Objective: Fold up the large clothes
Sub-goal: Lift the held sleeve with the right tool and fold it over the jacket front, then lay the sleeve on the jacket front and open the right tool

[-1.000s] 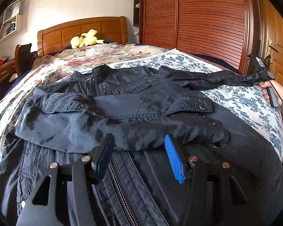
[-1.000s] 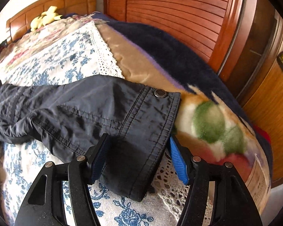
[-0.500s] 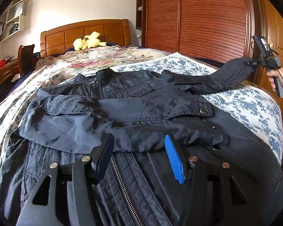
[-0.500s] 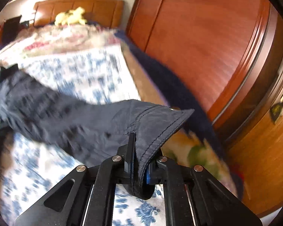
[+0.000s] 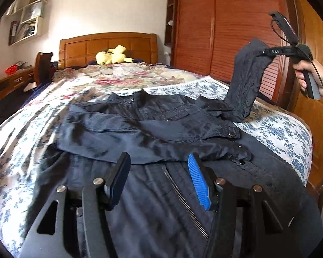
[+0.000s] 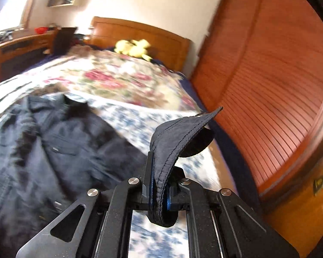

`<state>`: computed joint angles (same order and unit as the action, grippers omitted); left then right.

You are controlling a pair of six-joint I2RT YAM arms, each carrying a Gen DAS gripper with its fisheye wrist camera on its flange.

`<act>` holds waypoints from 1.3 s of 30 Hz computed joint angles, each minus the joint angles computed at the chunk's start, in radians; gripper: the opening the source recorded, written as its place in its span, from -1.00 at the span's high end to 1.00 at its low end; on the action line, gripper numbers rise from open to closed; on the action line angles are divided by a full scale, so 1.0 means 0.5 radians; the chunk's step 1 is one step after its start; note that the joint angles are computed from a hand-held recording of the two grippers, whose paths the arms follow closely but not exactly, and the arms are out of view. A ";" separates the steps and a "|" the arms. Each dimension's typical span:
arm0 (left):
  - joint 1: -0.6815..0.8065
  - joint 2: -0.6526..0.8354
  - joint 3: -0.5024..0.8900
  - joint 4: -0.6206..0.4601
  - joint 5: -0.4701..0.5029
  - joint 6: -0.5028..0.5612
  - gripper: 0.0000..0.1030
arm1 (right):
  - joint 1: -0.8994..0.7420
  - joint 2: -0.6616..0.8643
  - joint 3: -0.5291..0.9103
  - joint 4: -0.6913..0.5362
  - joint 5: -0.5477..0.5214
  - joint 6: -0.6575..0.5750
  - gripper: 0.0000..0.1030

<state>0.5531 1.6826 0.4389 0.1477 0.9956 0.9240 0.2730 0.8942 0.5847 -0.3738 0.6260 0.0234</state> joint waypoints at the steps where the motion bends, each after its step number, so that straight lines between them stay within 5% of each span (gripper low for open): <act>1: 0.050 0.006 0.028 -0.063 0.023 0.049 -0.07 | 0.108 0.085 0.069 -0.005 0.057 0.044 0.91; 9: 0.389 0.116 0.242 -0.413 0.137 0.380 -0.07 | 0.749 0.686 0.610 0.121 0.322 0.191 0.91; 17: 0.464 0.179 0.369 -0.497 0.175 0.362 -0.07 | 1.173 0.955 0.959 0.289 0.358 0.100 0.92; 39: 0.581 0.317 0.559 -0.590 0.188 0.329 -0.07 | 1.412 1.368 0.583 0.382 -0.103 0.817 0.90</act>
<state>0.8435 1.8411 0.7186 -0.1473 1.0895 1.0885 0.9791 1.5780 0.8764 -0.1829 0.5746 0.4321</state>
